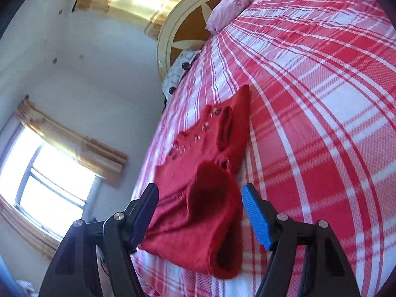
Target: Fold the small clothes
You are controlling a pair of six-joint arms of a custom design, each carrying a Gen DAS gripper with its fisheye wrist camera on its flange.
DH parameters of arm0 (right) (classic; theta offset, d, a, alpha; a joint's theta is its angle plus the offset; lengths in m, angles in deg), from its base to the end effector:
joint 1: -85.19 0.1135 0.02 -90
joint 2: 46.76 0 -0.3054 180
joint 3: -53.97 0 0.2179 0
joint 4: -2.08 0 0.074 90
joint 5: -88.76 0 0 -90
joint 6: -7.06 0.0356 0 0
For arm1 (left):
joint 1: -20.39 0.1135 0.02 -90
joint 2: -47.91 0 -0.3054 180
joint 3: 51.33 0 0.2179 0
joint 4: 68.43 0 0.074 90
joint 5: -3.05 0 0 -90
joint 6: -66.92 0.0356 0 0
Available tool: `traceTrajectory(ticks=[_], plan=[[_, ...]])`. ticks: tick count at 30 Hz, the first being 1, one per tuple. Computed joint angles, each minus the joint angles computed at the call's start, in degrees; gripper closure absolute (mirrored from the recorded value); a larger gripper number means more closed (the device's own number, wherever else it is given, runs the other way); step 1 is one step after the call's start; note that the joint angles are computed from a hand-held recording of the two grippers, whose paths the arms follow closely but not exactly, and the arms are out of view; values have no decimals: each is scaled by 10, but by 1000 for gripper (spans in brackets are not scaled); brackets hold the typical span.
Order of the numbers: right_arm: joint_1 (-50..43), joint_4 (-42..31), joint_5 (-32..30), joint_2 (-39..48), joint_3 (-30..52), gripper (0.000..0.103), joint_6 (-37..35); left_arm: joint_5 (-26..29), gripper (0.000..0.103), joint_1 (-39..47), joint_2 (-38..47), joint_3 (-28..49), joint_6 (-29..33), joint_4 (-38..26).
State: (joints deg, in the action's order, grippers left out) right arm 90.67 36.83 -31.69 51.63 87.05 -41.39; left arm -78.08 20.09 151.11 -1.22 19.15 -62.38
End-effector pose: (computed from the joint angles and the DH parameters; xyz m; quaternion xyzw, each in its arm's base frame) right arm 0.2429 0.0414 0.1644 0.1356 0.8371 0.4000 0.3476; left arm 0.2950 -0.0070 0.1567 0.3629 0.8543 0.0634 0.3667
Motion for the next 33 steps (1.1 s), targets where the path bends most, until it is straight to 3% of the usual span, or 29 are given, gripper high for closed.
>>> traceTrajectory(ticks=[4,7,10,13,16,24,27,28,29,30,33], plan=[[19,4,24,-12,-13,32,-8,-1,25,-35,49,68,-2,-30],[47,-63,73,-40,4,32,-41,66,25,-5,90,166,-101,-134],[74,-136,118,-46,42,32,-83,138,28,33,131,226,-210,-195],[92,-175,149,-22,81,32,-113,150,28,36,136,210,-250,-176],[108,-198,185,-2,109,32,-137,138,28,26,118,181,-258,-155],[150,-259,279,61,199,32,-208,123,27,20,127,193,-280,-161],[158,-267,295,86,226,32,-226,108,31,13,129,195,-288,-166],[165,-269,300,96,236,33,-233,101,36,11,127,194,-289,-165],[173,-278,314,101,244,38,-237,93,38,9,127,193,-291,-164],[181,-290,335,107,253,55,-242,81,45,5,124,190,-294,-163],[197,-308,386,115,264,83,-254,68,64,2,118,182,-306,-158]])
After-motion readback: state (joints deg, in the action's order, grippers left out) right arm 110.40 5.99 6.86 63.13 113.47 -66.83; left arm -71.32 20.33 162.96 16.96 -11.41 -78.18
